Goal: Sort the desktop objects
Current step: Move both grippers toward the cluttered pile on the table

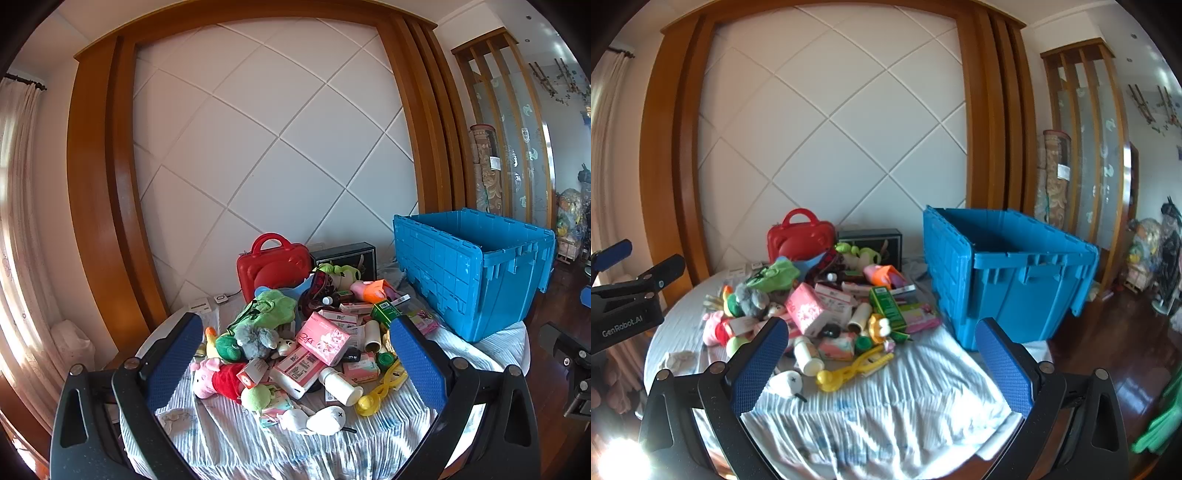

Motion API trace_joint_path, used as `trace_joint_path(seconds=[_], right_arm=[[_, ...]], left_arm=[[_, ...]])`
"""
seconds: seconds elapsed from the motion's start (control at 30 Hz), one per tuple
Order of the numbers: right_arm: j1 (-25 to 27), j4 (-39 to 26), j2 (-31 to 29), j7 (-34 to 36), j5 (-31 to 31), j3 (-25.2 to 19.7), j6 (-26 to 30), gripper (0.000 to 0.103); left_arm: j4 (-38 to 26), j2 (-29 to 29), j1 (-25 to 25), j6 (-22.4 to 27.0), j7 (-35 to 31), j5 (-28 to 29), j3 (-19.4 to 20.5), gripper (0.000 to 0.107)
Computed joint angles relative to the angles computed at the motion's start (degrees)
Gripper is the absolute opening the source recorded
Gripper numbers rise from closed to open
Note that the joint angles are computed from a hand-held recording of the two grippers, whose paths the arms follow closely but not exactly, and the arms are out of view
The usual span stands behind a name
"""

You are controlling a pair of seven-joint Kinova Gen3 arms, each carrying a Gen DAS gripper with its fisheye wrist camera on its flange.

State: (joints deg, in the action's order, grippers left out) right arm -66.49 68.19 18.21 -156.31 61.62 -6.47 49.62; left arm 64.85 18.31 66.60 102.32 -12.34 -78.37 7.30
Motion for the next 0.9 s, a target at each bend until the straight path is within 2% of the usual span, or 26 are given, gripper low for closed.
trace_joint_path(seconds=[0.33, 0.67, 0.8, 0.9], right_arm=[[0.95, -0.05, 0.16, 1.13, -1.52, -0.22, -0.99, 0.103], [4.67, -0.82, 1.17, 10.64, -8.98, 0.37, -5.73, 0.103], [7.9, 1.54, 0.28, 13.73, -13.3, 0.51, -11.1, 0.103], [9.95, 2.36, 0.27, 16.5, -17.01, 0.61, -12.83, 0.103]], left_arm=[[0.89, 0.17, -0.44, -0.16, -0.18, 1.58, 0.09, 0.103], [3.42, 1.02, -1.52, 3.92, 3.96, 4.07, -0.07, 0.103], [4.88, 1.76, -1.55, 6.03, 5.68, 5.55, 0.06, 0.103], [6.61, 2.03, -1.62, 7.19, 8.19, 7.79, 0.59, 0.103]])
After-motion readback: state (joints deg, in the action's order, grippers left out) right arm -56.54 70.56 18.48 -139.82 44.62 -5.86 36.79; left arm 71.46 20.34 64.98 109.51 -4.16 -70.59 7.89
